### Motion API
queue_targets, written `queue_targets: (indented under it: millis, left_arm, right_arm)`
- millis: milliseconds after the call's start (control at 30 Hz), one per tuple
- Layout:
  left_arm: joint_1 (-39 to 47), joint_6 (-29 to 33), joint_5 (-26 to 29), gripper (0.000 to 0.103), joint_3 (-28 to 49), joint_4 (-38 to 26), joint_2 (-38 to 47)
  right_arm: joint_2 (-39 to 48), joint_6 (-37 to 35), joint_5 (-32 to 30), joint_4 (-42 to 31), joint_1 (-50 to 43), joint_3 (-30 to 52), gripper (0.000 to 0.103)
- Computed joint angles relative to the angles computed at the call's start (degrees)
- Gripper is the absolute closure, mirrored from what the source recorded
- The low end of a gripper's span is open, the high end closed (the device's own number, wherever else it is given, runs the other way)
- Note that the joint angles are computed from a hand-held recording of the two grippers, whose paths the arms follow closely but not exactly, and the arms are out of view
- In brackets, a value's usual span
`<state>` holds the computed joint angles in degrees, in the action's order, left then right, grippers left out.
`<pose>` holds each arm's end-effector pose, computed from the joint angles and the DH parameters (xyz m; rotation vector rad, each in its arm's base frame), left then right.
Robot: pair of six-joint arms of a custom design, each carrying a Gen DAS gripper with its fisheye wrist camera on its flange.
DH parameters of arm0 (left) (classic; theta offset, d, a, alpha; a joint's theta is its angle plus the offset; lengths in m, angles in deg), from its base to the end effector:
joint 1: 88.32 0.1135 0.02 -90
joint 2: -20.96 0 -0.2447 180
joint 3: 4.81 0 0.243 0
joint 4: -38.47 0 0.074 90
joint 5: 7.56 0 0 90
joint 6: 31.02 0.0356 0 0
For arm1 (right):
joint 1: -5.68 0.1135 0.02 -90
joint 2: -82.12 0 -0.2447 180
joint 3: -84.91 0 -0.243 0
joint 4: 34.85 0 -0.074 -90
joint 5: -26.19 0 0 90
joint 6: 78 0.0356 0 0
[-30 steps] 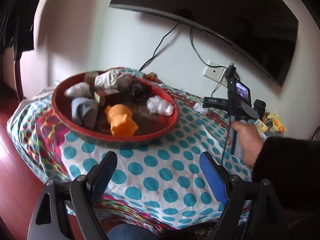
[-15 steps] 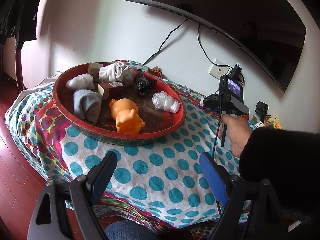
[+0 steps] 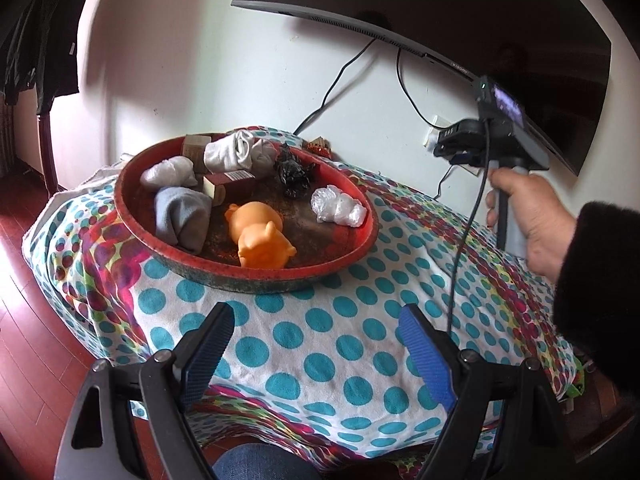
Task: Organize objects
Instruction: 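Carry the white sock with the right gripper into the tray and release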
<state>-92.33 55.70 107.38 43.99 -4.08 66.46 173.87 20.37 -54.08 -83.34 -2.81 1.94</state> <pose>0.1719 -0.0271 0.2348 0.2477 2.2249 -0.5585 0.3442 -0.0575 0.3058 0.4243 2.2806 -0.1984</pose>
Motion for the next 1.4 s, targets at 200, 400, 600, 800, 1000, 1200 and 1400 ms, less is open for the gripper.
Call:
queue_targets:
  millis: [200,400,600,800,1000,1200,1400]
  left_arm:
    - [3.68,-2.3,-0.42,0.016,0.14,1.69,-0.83]
    - [7.92,-3.75,0.23,0.016,0.58,2.43,-0.11]
    - [6.77,-4.06,-1.13,0.016,0.31,2.73,-1.21]
    - [8.12,-6.06,-0.56,0.016,-0.74,4.52,-3.32]
    - [8.88,-6.51,0.26,0.016,-1.14,5.07,-4.02]
    - [9.35,-6.61,0.5,0.016,-1.25,5.23,-4.0]
    - [8.77,-6.29,-0.72,0.016,-1.04,4.66,-3.96]
  right_arm:
    - [6.12,1.46,6.16,-2.83,10.26,11.41,0.08]
    - [4.56,2.15,9.83,-2.64,19.48,8.51,0.08]
    - [5.08,4.28,9.17,-1.29,25.9,6.78,0.08]
    - [6.21,4.31,7.88,1.21,30.49,3.42,0.08]
    - [7.68,4.55,6.15,3.43,32.15,-0.48,0.08]
    - [9.04,5.41,5.28,5.33,33.08,-4.26,0.08]
    - [9.63,6.19,5.35,6.07,33.68,-5.92,0.079]
